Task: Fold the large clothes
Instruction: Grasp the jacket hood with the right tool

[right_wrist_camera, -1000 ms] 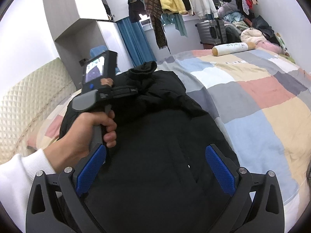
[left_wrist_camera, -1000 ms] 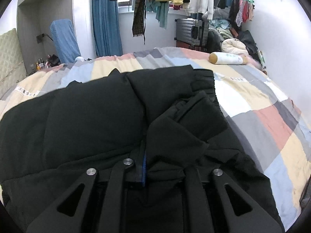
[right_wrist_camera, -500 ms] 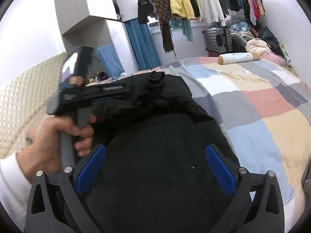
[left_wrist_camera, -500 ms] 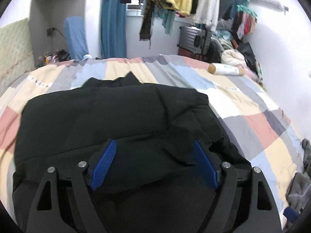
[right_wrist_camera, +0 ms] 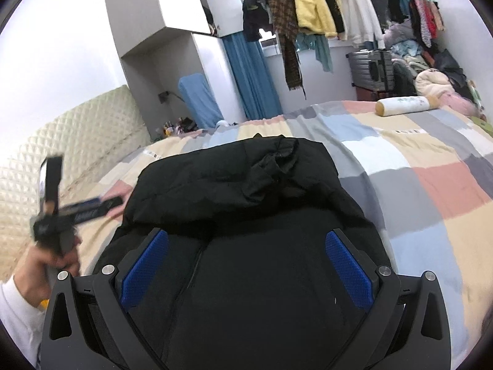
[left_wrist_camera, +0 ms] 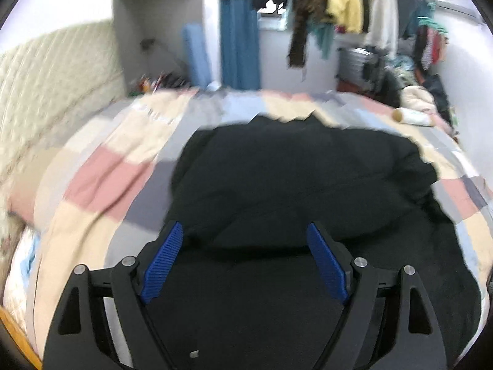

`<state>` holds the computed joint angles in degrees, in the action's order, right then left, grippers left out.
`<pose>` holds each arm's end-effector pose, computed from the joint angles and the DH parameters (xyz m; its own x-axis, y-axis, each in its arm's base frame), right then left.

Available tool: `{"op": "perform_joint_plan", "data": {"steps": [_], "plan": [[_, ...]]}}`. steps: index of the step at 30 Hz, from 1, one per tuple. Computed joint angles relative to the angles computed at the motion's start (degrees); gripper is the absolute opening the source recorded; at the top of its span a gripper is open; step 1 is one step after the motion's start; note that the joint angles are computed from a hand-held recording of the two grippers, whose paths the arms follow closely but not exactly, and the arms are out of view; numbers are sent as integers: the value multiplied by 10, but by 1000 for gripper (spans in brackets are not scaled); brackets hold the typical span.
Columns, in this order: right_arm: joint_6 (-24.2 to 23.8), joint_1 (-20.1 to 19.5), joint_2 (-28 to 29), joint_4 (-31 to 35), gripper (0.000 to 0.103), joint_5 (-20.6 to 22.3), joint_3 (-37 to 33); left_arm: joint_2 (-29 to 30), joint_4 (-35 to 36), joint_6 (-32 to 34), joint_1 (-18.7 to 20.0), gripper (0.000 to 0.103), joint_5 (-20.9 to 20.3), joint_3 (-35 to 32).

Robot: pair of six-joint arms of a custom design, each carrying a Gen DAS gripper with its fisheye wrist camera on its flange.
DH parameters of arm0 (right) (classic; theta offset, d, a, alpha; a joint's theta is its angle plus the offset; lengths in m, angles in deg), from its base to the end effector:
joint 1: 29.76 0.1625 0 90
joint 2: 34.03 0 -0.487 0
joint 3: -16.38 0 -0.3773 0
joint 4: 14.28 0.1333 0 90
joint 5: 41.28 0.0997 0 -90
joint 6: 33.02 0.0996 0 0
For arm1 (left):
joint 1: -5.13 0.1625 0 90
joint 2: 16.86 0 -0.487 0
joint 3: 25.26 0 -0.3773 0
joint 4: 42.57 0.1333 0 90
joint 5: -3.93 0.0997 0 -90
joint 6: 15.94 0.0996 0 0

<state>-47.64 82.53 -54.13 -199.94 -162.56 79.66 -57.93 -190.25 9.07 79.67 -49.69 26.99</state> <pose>0.4019 -0.7654 0.0989 -0.8580 -0.0872 0.5062 -0.4625 0.5596 -0.6876 -0.0449 -0.8841 0.4264 -0.7296 0.0992 -0.6767 0.5428 0.6858 -0.4847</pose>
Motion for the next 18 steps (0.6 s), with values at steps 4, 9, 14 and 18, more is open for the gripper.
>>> {"op": "perform_joint_plan", "data": {"steps": [4,9,14,18], "plan": [[2,-19,31,74,102,17,-97,13,30,-38,26,83,8,-33],[6,-40,85,167,93,21,-229,36,86,-76,48,84,20,-76],[14,-60,146,238,86,40,-359,72,92,-55,51,84,58,-121],[23,-69,208,322,75,44,-491,113,89,-22,53,84,104,-174]]}}
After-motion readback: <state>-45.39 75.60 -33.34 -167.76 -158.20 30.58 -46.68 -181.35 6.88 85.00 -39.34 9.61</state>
